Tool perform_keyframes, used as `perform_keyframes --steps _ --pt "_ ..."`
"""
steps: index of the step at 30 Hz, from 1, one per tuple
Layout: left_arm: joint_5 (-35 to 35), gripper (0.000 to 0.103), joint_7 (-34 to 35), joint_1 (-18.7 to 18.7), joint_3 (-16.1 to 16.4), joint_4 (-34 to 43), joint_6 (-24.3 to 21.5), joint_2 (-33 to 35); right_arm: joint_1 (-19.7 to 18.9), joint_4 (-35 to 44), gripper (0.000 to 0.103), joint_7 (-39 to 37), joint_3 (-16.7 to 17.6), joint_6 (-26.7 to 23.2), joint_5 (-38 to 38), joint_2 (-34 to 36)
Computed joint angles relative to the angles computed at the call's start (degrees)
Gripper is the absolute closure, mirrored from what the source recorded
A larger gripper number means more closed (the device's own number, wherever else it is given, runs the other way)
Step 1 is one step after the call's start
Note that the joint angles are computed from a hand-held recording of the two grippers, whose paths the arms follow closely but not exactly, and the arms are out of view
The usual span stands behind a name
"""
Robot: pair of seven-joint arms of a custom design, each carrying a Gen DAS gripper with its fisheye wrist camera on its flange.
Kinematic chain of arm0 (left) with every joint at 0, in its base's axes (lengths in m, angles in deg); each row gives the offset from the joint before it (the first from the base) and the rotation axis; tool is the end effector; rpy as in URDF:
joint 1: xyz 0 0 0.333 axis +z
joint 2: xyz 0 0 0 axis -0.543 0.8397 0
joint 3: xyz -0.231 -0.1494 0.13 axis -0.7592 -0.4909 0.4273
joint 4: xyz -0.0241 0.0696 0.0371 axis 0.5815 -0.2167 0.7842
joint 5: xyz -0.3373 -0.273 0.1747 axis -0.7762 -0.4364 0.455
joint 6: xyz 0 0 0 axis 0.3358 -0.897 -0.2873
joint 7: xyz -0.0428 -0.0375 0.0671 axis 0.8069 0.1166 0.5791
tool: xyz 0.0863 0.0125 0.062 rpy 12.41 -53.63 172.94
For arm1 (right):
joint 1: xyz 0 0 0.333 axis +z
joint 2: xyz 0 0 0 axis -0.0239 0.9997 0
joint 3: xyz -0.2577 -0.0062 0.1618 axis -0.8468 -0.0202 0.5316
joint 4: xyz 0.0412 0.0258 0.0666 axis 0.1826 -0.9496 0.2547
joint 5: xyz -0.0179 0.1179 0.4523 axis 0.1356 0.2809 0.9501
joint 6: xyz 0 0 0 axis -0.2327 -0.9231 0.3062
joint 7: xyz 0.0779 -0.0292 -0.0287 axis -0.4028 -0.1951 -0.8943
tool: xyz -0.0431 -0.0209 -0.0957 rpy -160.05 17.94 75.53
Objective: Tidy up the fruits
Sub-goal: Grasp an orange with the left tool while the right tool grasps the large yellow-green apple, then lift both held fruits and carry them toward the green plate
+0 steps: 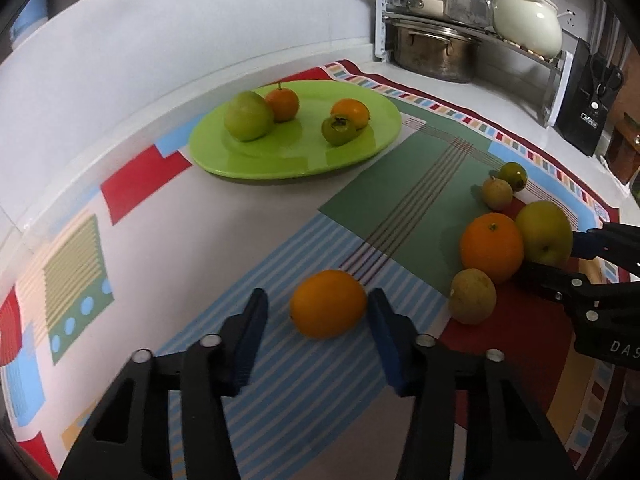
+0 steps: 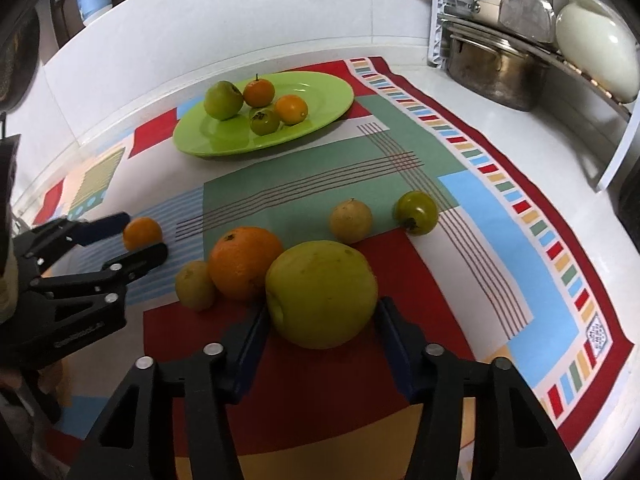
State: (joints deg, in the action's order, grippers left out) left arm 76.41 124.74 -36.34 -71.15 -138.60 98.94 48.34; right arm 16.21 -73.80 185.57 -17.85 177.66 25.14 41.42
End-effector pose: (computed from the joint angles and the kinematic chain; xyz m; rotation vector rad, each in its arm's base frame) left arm 0.5342 -0.1337 0.4138 -1.5629 2.0969 -0.6833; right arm 0.5281 0.1629 0.4201 -1.9738 1.6406 -0.4531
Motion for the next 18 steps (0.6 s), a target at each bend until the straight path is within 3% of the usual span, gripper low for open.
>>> perform_keyframes --steps 3,18 --pt "-0.78 0.067 0.81 -0.60 0.38 0.38 -0.26 0.31 0.32 -0.19 0.052 -0.53 -0.31 0.50 0.60 -0.02" --pt "1.22 0.068 -3.24 0.45 -1.66 -2.12 -0.13 -3.58 2.64 -2.51 0.053 -5.15 -2.50 3.85 5.42 -1.22"
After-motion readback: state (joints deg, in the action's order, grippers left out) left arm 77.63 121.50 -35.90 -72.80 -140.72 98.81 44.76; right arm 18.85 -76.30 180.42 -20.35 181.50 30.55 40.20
